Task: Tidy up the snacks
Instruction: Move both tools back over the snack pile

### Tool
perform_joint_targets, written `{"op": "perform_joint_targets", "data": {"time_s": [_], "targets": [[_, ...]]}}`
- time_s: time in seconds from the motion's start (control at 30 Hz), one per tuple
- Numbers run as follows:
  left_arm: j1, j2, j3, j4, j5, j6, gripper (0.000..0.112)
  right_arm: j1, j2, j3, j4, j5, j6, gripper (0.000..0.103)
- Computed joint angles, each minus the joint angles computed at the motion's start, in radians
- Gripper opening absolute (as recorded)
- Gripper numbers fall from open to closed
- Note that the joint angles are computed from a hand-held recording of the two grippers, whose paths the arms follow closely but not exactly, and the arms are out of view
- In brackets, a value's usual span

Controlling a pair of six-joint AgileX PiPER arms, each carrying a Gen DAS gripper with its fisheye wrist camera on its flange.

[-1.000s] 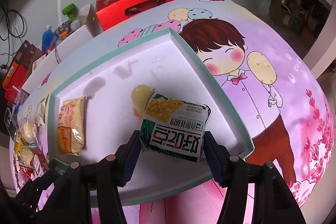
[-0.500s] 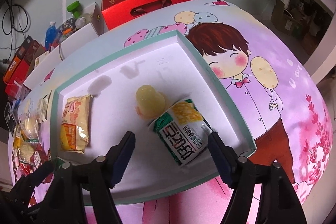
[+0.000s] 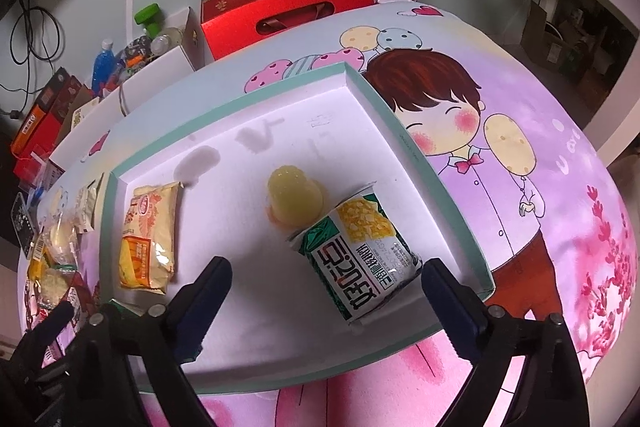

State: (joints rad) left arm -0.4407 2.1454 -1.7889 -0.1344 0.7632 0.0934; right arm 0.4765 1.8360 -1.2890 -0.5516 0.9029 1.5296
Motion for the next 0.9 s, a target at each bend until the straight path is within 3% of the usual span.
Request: {"op": "perform_joint_targets", "data": {"time_s": [0.23,0.57,0.9], "targets": [[0.036,-0.026,0.043,-0.031,-0.063,0.038,0.097,0.013,-0.004,0.006,-0.042,-0.014,0.023,0.103],[0.116,-0.044,0.063,-0.135,-0.055,0.111,0.097,0.034,0.006,-0.017,-0.089,-0.031,0.045,0.103],[0.250,-0.051,0.028,-0.110,-0.004,0.076,0.097,0.062,0.038,-0.074,-0.105,-0.076,0.017,0.103]]}}
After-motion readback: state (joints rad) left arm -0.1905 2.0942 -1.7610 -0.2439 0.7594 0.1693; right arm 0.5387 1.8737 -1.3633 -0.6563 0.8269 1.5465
